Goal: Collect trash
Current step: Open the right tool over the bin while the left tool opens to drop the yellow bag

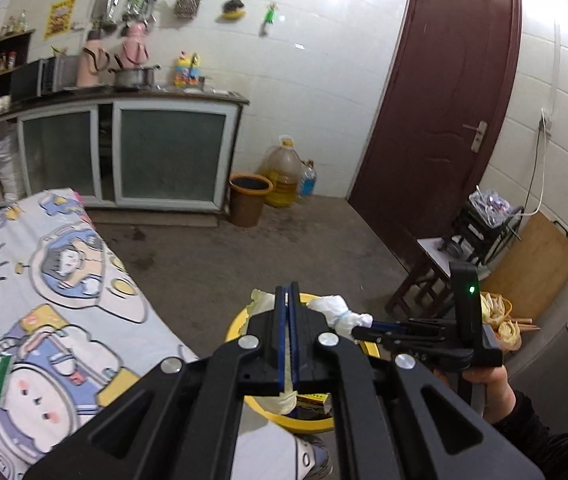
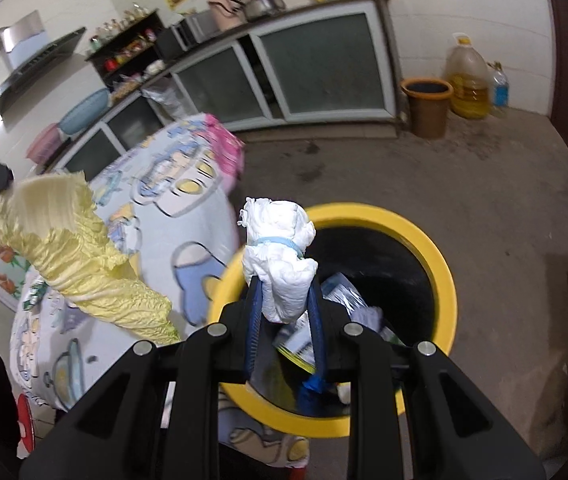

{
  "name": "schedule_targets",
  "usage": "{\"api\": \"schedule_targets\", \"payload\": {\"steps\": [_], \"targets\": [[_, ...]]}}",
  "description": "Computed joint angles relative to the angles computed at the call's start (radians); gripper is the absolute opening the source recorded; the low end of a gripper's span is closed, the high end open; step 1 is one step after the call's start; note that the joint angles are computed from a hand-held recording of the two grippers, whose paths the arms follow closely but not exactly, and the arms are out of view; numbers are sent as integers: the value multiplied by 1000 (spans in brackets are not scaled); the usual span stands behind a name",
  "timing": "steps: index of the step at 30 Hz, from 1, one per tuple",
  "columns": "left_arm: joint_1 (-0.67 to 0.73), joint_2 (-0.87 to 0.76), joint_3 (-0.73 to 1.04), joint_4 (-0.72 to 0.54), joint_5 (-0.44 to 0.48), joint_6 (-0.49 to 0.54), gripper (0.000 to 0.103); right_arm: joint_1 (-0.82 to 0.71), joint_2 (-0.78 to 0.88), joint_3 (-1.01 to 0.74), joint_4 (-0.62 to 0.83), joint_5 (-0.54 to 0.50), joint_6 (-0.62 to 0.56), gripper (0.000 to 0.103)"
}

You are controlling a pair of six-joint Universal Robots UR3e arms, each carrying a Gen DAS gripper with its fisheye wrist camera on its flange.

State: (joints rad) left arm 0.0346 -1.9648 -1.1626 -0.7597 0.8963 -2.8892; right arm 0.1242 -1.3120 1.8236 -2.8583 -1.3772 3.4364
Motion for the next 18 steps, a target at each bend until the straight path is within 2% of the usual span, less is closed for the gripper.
{"api": "schedule_targets", "payload": {"steps": [8,11,13,14,15,16,18], "targets": [[-130,-231,224,-77,92,-13,1,-27,77,33,-21,16,41,23],[-160,-285,270,-95,115,-22,3,-21,88,26,2,-16,56,30],[-170,-309,294,-103,122,-34,22,-30,86,44,-7,-19,72,63],[-173,-312,292,-92,128,-44,47,-35,80,64,-24,-26,88,68],[-175,-300,256,-45,146,-67,76,-43,69,84,-37,-33,97,69],[-171,-280,202,22,159,-93,83,-48,57,99,-34,-44,105,69],[-154,-244,116,107,150,-107,90,-65,33,134,-40,-55,110,69]]}}
